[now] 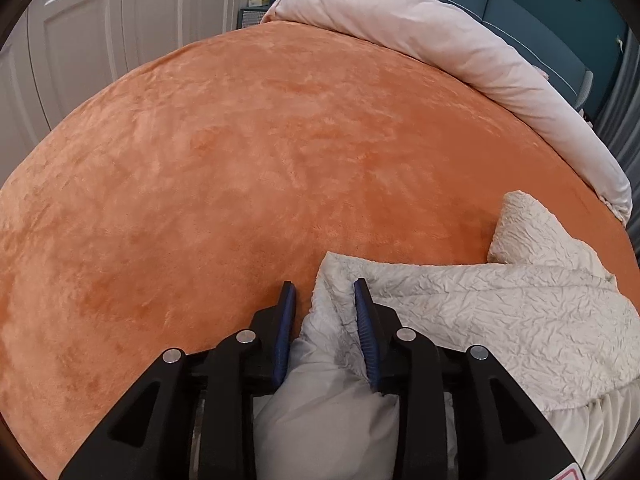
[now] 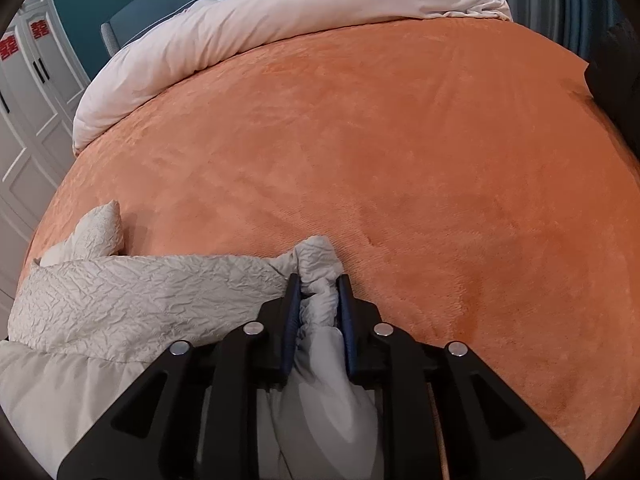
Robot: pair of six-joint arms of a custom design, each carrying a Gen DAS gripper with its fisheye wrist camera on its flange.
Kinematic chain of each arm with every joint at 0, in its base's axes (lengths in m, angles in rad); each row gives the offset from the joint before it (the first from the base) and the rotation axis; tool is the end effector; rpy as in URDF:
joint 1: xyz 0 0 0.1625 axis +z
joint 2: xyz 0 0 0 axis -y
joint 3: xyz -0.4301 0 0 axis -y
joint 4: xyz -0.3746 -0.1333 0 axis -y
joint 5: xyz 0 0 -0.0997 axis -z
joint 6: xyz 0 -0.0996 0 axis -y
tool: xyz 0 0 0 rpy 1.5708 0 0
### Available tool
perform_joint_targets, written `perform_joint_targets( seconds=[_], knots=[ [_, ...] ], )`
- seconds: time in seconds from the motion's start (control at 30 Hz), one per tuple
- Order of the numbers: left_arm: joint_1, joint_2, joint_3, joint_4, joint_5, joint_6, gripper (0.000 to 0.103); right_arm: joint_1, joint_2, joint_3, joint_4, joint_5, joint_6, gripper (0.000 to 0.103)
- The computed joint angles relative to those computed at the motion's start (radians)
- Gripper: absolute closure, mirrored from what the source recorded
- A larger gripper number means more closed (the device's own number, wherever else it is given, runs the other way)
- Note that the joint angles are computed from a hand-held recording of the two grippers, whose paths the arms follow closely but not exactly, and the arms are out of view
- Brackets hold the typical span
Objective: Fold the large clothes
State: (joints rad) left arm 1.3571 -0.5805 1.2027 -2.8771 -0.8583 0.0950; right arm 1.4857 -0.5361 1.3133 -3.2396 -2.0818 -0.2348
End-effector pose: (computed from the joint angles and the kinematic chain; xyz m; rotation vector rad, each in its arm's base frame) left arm 0.0266 -0.8131 0.1847 0.0532 2.3526 -0.8806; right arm 0.0191 -0.7714 0.1425 -0.1156 -2.3423 1.0011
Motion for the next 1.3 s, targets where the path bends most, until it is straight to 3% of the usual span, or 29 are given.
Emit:
perform_joint_targets(
  seconds=[0.13,0.17,0.23,0.37,0.53,0.6,0.73,0.83,1.1,1.3],
  knots=[
    [-0.005,-0.012,-0.002,0.027,0.003,-0.013,0.07,-0.004,-0.033,0.033,0.019,0.025,0.038,0.081],
    [-0.011,-0.022,0.005,0.041,0.017,-0.026,0.069,0.009,-0.045,0.035,0.03,-0.01,0.056,0.075],
    [-0.036,-0.061,0.046,0.037,0.049,-0.042,0.072,0.035,-0.074,0.071,-0.016,-0.04,0.071,0.075],
    [-0.116,-0.175,0.2,-0.105,-0.013,0.006,0.073,0.135,-0.089,0.137,-0.23,-0.04,-0.125,0.075],
    [-0.198,-0.171,0.231,-0.047,-0.129,0.021,0.07,0.225,0.002,0.027,-0.043,-0.012,-0.201,0.075],
    [-0.21,-0.126,0.204,-0.017,-0.115,0.044,0.068,0.241,0.063,-0.049,0.055,-0.028,-0.213,0.076],
    [-0.193,-0.037,0.127,0.065,-0.061,0.018,0.068,0.225,0.125,-0.136,0.201,-0.069,-0.148,0.078],
    [-0.15,-0.011,0.1,0.078,-0.109,-0.023,0.066,0.189,0.119,-0.135,0.24,0.005,-0.092,0.078],
    [-0.135,0.03,0.123,-0.063,-0.102,0.054,0.065,0.179,0.18,-0.149,0.133,0.0,-0.163,0.078],
    [-0.13,0.053,0.109,-0.095,-0.091,0.083,0.065,0.178,0.201,-0.153,0.079,-0.01,-0.197,0.078]
  ],
)
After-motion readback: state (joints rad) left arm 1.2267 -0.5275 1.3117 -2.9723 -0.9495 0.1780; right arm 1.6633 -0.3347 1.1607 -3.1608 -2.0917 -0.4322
